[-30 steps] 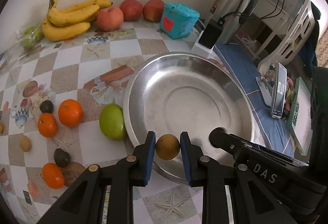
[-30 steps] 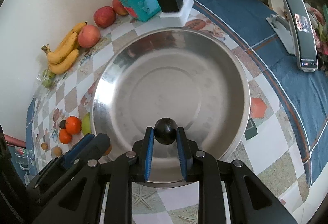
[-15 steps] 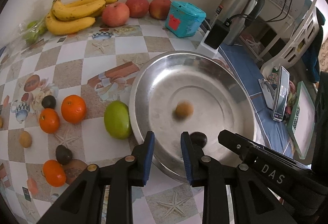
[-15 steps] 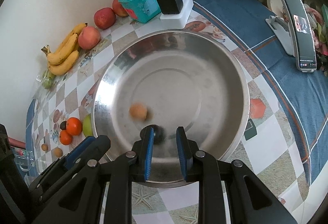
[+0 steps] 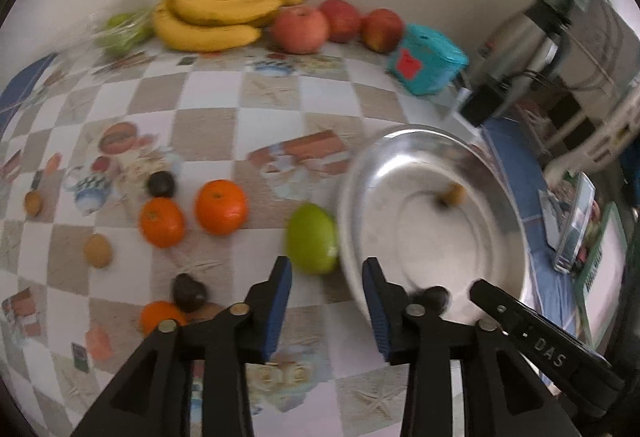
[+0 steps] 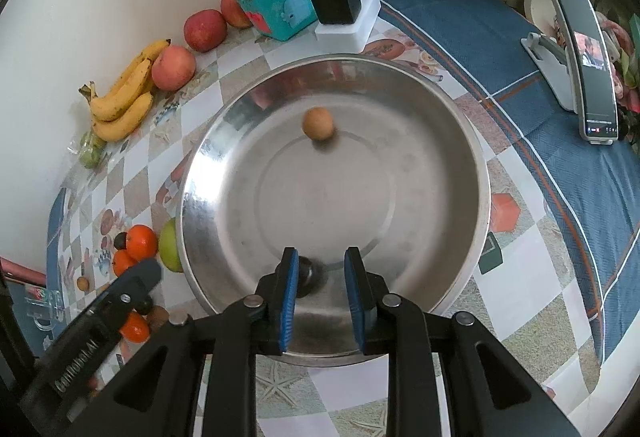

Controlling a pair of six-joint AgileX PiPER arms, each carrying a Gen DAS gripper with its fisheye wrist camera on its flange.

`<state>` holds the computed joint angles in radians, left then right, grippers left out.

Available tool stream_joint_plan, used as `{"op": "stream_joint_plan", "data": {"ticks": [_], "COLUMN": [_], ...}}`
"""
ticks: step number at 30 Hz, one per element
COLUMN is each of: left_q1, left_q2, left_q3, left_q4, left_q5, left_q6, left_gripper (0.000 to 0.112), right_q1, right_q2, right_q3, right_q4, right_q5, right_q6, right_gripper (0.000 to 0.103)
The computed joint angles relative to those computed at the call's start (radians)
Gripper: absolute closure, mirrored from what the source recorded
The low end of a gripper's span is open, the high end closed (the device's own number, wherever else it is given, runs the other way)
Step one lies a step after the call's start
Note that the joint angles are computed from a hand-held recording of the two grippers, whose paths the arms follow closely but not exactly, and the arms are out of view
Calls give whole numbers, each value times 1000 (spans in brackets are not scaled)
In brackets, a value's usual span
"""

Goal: Organize fruits
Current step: 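Withdraw both grippers from the plate back toward the fruits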

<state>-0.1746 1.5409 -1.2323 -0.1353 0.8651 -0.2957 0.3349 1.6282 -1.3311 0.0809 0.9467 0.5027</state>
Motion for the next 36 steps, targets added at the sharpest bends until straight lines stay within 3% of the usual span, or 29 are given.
{"op": "stream_joint_plan", "data": {"ticks": [8,20,21,22,23,24,25,26,34,36], "left_q1": [78,176,180,182,183,182,182,182,178,179], "left_q2": [5,-30,-30,-31,-29,-28,-28,-27,-19,-24], "left_q3": [-8,6,4,4,3,2,2,2,17,24], "left_q4": [78,100,102,106,112,118,123,127,184,196], "left_q5": [84,134,136,138,141,144,146,147,150,142], "left_q6": [-73,-82,-85,-90,-97,-105,-110,-113,-159,-166], "left_gripper": [71,71,69,59,44,39,37,37,18,9], "right_q1": [28,67,69,71,75,78,81,84,99,107], "right_q2": [15,30,31,33,36,40,43,43,46,45], "right_q3": [-19,-41,-42,-44,-47,-51,-53,-53,-44,-39], "right_q4": [-31,-36,-37,-39,-44,-50,-55,-60,-81,-91], "right_q5": [12,10,11,12,15,21,22,18,0,-8], "right_q6": [1,-29,-30,-32,-29,-27,-26,-24,-46,-48], "right_gripper": [79,79,79,78,68,59,41,36,27,14]}}
